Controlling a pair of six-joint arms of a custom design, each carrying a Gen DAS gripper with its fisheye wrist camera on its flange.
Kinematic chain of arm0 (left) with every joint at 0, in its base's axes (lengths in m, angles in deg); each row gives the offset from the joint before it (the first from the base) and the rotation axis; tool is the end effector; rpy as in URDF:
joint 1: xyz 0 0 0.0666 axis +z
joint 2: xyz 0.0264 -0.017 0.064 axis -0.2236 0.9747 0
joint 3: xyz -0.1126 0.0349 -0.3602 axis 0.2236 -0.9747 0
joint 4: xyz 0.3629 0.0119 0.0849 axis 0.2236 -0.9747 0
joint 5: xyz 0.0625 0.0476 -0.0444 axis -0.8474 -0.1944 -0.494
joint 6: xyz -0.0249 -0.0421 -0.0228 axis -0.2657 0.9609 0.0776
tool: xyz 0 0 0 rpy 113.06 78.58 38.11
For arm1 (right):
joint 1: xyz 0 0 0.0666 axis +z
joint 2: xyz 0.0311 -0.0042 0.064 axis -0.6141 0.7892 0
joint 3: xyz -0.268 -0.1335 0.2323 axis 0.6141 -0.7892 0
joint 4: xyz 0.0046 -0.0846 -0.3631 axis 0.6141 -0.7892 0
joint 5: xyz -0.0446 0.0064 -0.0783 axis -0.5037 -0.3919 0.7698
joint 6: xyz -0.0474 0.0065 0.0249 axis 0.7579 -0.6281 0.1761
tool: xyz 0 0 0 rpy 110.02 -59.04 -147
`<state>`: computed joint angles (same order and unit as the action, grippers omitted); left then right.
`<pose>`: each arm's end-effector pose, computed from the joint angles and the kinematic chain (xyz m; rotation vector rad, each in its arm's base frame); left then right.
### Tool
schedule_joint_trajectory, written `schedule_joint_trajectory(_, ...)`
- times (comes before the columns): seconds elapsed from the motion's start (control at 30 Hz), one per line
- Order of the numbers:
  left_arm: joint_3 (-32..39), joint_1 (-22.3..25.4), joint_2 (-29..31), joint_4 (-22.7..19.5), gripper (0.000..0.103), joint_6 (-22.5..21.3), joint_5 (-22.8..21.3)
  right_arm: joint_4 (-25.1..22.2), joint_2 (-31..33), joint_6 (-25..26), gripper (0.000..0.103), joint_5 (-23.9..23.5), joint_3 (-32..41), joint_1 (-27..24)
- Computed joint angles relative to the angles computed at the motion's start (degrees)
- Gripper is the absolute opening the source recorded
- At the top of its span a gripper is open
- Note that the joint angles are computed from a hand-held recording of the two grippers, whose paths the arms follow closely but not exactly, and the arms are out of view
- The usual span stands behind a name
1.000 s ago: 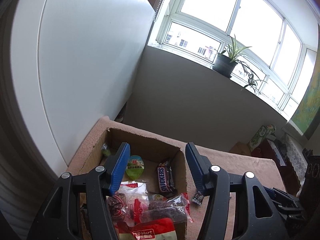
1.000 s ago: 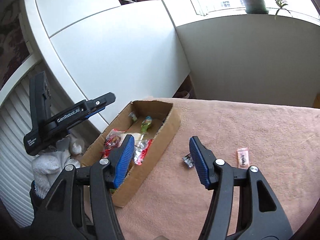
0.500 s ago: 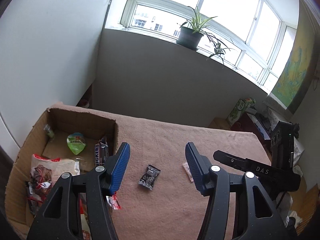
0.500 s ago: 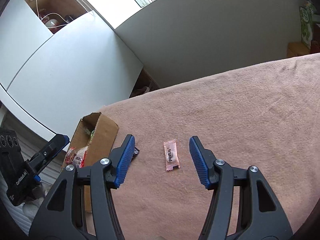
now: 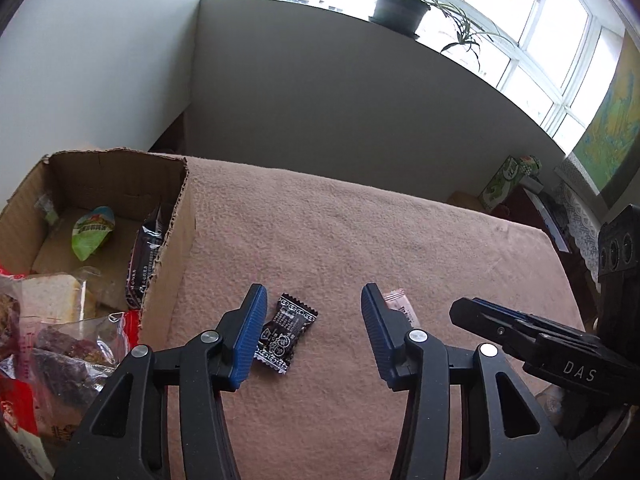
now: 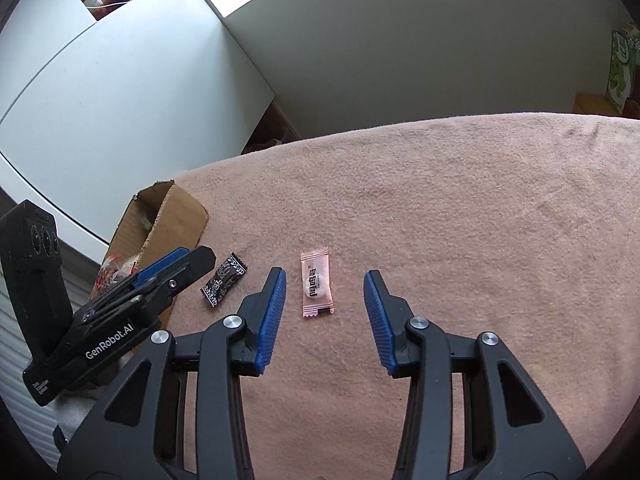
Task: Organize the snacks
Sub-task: 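Move the left gripper to the black candy while the right approaches the pink-white candy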
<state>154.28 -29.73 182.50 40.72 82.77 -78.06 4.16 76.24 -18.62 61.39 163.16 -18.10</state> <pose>0.5412 -0.1683 0.3110 0.1589 2.4278 -0.3728 0.5702 0.2130 0.3206 0.0718 2.5056 0.6277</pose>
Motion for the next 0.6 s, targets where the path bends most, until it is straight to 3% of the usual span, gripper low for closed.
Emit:
schedule_joint_trajectory(0.2, -0.9, -2.54, 0.8, -0.17, 0.042, -7.97, -6.52, 0.19, 0.04, 0.32, 0.043, -0.85, 0.32, 0.0)
schedule_joint_trajectory(0.4, -0.17, -2.87, 1.51, -0.93, 0.039, -9.13, -6.02, -1.35, 2.31, 0.03, 0.037, -1.6, 3.08, 0.6)
schedule_joint_trajectory(0.6, -0.57, -2.89, 1.37, -0.52, 0.033, -9.19, -6.28, -4.89, 4.9, 1.09, 0.03, 1.49, 6.67, 1.54)
